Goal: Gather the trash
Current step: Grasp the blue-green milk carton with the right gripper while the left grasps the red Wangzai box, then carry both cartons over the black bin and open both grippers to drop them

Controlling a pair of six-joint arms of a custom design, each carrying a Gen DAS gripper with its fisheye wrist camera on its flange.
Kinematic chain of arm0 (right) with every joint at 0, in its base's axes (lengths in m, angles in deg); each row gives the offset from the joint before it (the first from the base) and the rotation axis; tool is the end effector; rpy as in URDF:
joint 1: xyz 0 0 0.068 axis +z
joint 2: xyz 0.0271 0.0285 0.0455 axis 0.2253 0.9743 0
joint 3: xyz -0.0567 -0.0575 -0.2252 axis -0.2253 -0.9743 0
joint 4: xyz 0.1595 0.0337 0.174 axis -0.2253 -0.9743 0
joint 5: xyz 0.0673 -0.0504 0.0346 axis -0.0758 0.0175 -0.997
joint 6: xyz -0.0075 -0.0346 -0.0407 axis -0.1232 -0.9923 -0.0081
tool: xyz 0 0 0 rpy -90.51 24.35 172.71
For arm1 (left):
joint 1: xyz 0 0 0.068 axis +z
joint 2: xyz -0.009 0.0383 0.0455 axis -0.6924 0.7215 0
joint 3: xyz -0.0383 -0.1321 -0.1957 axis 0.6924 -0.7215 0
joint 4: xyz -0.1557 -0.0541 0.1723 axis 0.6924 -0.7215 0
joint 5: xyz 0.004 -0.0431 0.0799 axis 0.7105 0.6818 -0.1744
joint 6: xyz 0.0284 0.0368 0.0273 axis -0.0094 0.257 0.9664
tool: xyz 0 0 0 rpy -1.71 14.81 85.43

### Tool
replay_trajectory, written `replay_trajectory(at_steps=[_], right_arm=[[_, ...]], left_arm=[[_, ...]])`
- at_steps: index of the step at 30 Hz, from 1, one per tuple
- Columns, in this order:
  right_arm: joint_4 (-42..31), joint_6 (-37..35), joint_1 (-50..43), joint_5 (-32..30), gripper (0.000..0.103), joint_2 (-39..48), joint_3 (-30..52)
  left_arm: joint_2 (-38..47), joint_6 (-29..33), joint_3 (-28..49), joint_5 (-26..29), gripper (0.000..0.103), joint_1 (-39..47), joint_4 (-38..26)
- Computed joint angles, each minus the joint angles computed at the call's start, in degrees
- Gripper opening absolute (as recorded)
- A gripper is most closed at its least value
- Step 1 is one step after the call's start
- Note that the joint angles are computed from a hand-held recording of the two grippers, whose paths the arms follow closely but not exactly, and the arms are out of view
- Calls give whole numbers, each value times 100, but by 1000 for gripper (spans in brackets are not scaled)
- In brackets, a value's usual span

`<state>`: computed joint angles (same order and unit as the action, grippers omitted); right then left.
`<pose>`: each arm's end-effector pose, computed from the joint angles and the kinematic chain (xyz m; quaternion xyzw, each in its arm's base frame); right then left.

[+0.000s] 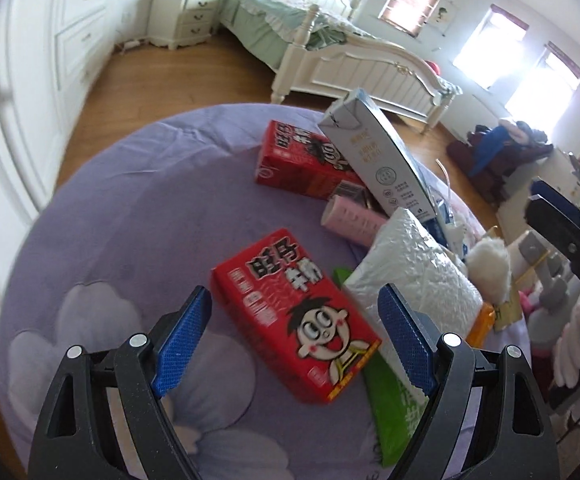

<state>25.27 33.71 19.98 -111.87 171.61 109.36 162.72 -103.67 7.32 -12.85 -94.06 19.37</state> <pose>0.3264 0.0564 0.2228 -0.3566 0.8158 0.1445 0.4318 0.2305 -0.2544 0.1531 -0.1626 0.9235 -0.1288 0.3227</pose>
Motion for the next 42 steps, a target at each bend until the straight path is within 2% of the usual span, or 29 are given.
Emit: replay_trajectory(at_steps=[3, 7, 11, 14, 16, 19, 24, 28, 30, 34, 36, 38, 42], right_arm=[[-143, -64, 370, 206, 78, 455, 517], [-431, -267, 747, 509, 78, 1285, 1402], [-690, -547, 1020, 887, 78, 2103, 2227], [-1006, -684, 1132, 1033, 78, 2642, 2795], [-1176, -683, 1163, 1066, 65, 2818, 2951], [-912, -482, 1120, 1021, 51, 2455, 2441], [-542, 505, 649, -31, 50, 1304, 1418], [-220, 1024, 71, -973, 50, -124, 71], [-223, 1128, -206, -1354, 49, -577, -380], [-263, 1133, -956, -2037, 50, -1367, -1344], [-354, 1121, -1353, -2381, 49, -1404, -1531], [-391, 1091, -1812, -2752, 49, -1387, -1703], [-485, 1016, -2488, -3269, 49, -1036, -1646]], left_arm=[[293, 112, 146, 73, 84, 65, -144], [-24, 567, -292, 195, 83, 136, 121], [-407, 1091, -629, 416, 83, 315, 45], [-758, 1245, -1002, 654, 83, 462, 92], [-896, 1214, -1120, 718, 83, 466, 71], [-809, 1097, -908, 545, 83, 344, -234], [-707, 654, -810, 385, 84, 221, -340], [-441, 449, -722, 63, 84, 53, -326], [-319, 326, -597, -197, 65, -69, -454], [-401, 186, -703, -414, 55, -170, -471], [-660, 218, -1022, -468, 52, -181, -87], [-856, 167, -1045, -816, 52, -447, -99], [-732, 457, -346, -1241, 52, -927, -214]])
